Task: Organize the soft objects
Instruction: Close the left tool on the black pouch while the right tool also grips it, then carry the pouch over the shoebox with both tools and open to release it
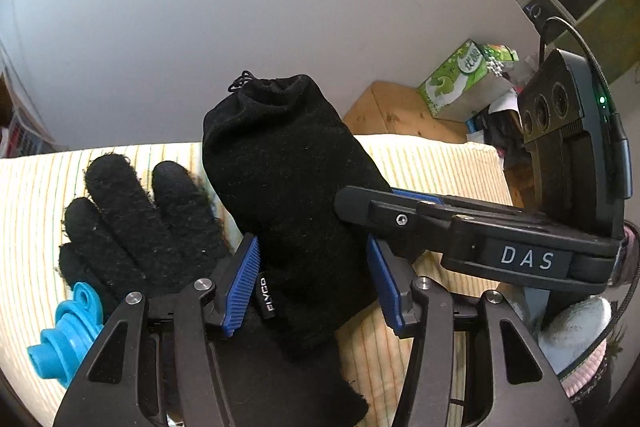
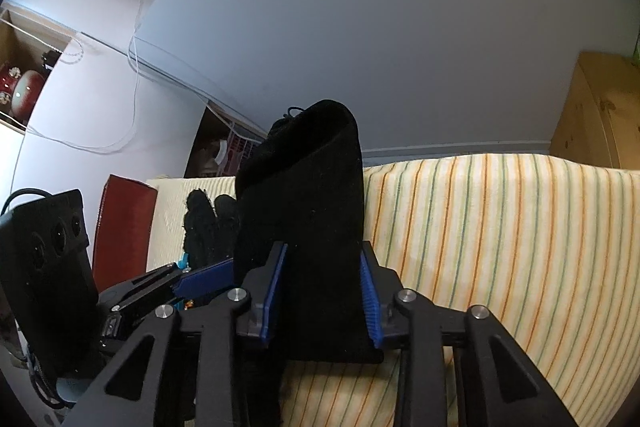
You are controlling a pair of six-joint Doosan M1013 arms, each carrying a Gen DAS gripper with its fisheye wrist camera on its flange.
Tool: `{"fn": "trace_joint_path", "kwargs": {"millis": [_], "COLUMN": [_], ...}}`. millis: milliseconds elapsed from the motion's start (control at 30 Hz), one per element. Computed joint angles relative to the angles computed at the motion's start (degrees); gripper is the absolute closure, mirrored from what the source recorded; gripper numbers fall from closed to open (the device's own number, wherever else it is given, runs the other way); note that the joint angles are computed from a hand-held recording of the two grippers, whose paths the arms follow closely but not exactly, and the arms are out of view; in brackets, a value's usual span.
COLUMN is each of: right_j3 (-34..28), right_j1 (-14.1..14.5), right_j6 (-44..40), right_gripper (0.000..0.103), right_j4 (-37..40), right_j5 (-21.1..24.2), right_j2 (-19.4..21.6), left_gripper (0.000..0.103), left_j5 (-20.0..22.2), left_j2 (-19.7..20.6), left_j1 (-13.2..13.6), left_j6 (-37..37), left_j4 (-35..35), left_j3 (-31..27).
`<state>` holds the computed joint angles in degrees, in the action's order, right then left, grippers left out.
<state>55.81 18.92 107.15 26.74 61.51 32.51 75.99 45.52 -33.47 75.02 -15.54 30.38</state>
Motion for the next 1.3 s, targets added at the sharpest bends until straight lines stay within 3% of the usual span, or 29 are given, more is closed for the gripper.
{"fn": "trace_joint_path", "kwargs": {"millis": [367,567,767,1000,1300], "right_j3": [5.93,7.68,6.11,-0.38,-18.77], "right_j1": [1.34,3.27,6.06,9.81,14.57], "right_j6": [3.19,6.31,7.54,4.01,-1.26], "right_gripper": [0.073,0.073,0.073,0.073,0.073], "right_j4": [-6.44,-12.23,-16.51,-16.08,-13.02], "right_j5": [-4.35,-5.59,-5.69,-4.84,1.85], "right_j2": [-6.81,-10.62,-11.82,-9.33,1.35], "left_gripper": [0.056,0.056,0.056,0.056,0.056], "left_j5": [-5.43,-10.85,-16.42,-22.57,-26.23], "left_j2": [-4.83,-10.03,-15.71,-22.4,-29.32], "left_j1": [-0.58,-1.5,-1.36,0.48,5.43], "left_j6": [5.67,9.33,11.01,10.77,7.65], "left_j4": [-5.18,-7.01,-7.36,-3.7,0.47], "left_j3": [6.09,12.48,19.2,26.92,34.61]}}
